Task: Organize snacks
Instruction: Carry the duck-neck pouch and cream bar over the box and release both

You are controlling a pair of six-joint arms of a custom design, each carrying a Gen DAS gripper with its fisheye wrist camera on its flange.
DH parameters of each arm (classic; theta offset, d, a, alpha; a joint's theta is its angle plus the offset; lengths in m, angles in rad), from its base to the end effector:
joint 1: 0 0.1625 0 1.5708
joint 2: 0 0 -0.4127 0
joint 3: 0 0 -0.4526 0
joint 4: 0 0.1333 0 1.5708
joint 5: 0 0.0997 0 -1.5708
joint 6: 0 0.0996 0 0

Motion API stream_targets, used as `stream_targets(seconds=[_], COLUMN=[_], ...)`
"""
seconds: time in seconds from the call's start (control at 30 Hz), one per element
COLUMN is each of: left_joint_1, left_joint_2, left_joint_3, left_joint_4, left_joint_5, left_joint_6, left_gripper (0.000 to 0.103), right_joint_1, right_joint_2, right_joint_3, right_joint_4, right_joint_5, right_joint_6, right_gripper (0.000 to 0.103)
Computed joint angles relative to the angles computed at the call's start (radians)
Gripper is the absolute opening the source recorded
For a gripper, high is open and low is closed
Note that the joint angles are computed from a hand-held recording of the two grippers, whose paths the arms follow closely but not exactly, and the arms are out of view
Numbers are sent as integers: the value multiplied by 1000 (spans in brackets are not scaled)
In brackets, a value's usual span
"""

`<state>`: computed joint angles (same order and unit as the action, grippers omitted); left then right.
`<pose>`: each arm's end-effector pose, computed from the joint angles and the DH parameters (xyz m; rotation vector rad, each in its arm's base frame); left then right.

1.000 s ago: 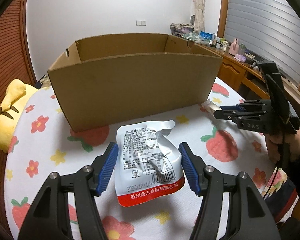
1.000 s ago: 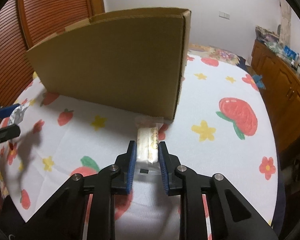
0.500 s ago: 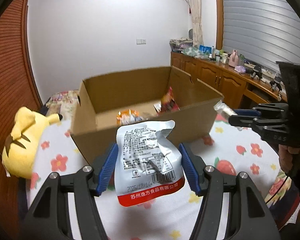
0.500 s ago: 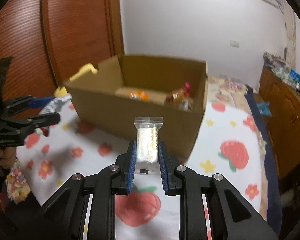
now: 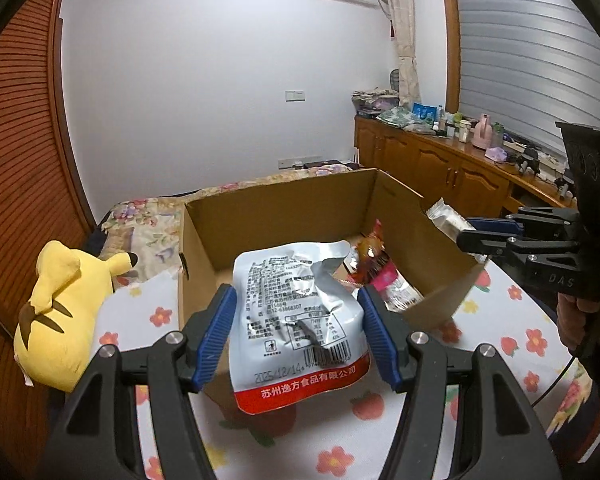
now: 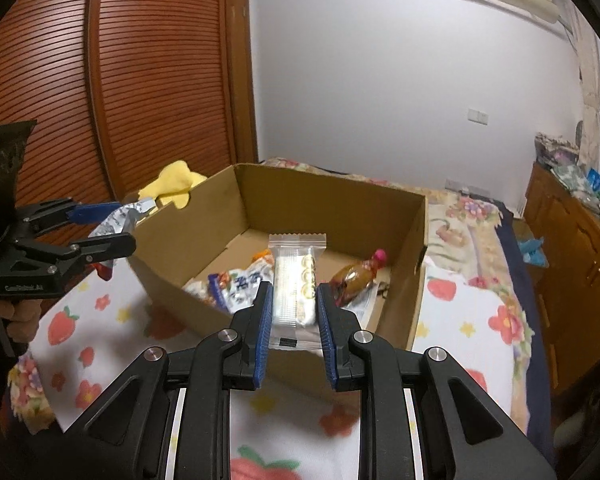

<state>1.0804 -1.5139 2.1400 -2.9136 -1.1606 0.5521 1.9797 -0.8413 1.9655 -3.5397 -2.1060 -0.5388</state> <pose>-0.0948 -0.5450 0.3059 1.1024 2.3205 -0.9423 0.3146 -0.5185 0.0796 0.8234 -2.2469 1.0228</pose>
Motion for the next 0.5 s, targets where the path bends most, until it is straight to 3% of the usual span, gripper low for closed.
stream_targets(seconds=[0.5], left_joint_1=[23], left_joint_2=[140], left_joint_3=[-114], left_joint_4=[-10], left_joint_5=[22], left_joint_6=[9], left_gripper=[63], right_joint_1=[-57], right_joint_2=[39], right_joint_3=[-86], right_joint_4=[69], right_joint_5=[29], right_joint_6=[-17], right_gripper=[22])
